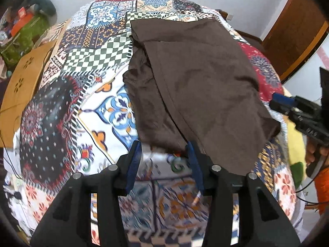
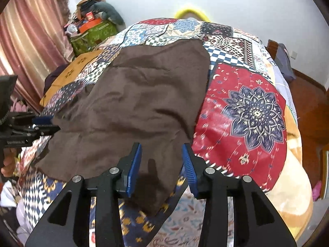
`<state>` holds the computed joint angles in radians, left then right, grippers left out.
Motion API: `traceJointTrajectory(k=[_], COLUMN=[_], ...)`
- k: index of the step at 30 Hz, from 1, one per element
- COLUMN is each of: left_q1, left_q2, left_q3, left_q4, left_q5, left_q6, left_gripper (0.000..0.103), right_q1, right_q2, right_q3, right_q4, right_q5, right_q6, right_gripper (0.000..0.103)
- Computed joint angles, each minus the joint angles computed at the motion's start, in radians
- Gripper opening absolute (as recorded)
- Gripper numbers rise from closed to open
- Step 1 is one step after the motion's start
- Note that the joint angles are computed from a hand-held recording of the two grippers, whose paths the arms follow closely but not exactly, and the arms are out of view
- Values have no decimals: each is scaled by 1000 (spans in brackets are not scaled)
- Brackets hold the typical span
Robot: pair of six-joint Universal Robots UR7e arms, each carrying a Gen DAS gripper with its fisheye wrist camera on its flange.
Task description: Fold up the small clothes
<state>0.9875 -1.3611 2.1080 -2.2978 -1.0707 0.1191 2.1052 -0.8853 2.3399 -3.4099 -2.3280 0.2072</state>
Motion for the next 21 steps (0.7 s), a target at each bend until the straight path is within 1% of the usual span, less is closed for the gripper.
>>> traceJointTrajectory(k=[4,6,10,16,21], left_q1=[-8,-12,-27,-41,-38], left_q2=[-26,-27,-25,-37,-42], left_q3=[15,21,36,42,28], left_q4=[29,28,22,-15,-2], left_q5=[-47,-59,-77,-86,-115], left_q6=[-27,-31,-54,-70,-77], left_gripper=[46,46,46,46,46], right_q1=[6,8,14,21,21], right_q2=[14,19,22,21,26], right_q3=[4,7,13,22,24], right_q4=[17,21,26,19,18], right_q5=[11,15,21,21,26], right_q6=[18,29,47,50,55], right_gripper=[38,38,38,38,38])
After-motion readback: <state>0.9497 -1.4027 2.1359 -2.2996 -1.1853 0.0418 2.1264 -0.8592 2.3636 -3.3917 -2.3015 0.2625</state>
